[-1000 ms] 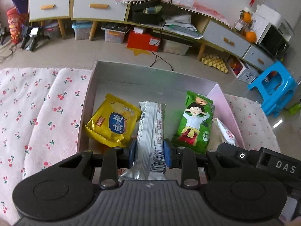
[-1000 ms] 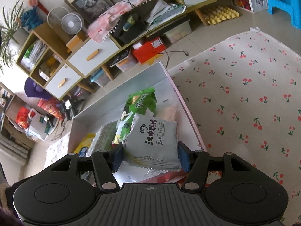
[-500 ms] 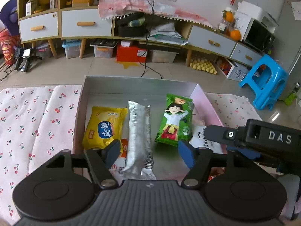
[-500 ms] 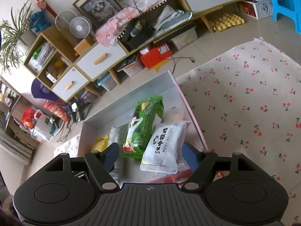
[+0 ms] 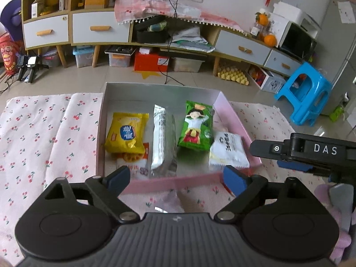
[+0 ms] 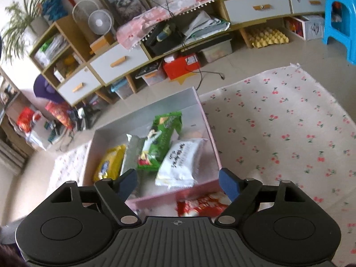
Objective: Organize snacks
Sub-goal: 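Withdraw both open tools from the box toward the remaining snacks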
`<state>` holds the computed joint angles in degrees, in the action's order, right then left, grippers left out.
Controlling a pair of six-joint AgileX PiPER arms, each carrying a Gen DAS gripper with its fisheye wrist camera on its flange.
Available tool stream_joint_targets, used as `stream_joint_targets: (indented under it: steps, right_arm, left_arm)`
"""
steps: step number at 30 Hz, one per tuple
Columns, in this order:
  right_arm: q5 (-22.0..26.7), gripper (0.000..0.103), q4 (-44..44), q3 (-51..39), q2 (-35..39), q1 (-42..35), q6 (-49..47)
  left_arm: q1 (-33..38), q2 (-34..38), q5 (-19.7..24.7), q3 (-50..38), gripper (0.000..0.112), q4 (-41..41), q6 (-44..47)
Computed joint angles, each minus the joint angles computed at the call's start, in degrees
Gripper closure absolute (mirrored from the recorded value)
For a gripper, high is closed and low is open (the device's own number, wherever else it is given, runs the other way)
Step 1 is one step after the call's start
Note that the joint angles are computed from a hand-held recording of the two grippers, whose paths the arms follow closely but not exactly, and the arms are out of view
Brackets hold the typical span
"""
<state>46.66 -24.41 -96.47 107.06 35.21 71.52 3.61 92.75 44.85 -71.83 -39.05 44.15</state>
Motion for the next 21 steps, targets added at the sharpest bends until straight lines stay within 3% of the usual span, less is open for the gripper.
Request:
stream_joint_targets:
  steps: [4, 11, 15, 21]
  right_arm:
    - [2.6, 0.02, 0.9, 1.2, -1.8, 0.6, -2.0]
    - [6.6, 0.016, 3.0, 2.2, -4.2, 2.1, -6.0]
    - [7.3, 0.016, 3.5, 3.4, -5.5, 3.7, -7.9]
    - [8.2, 0.015, 3.0, 6.7, -7.4, 5.6, -8.2]
  left_arm:
    - [0.3, -2.7, -0.5, 2.4, 0.015, 0.4, 0.3]
    - [1.3, -4.9, 3.4, 3.6, 0.011, 3.0, -3.1]
    - [3.7, -6.3, 4.9, 6.7, 0.01, 0.3, -1.1]
    - [4.8, -7.1, 2.7, 10.0, 0.01, 1.7, -2.2]
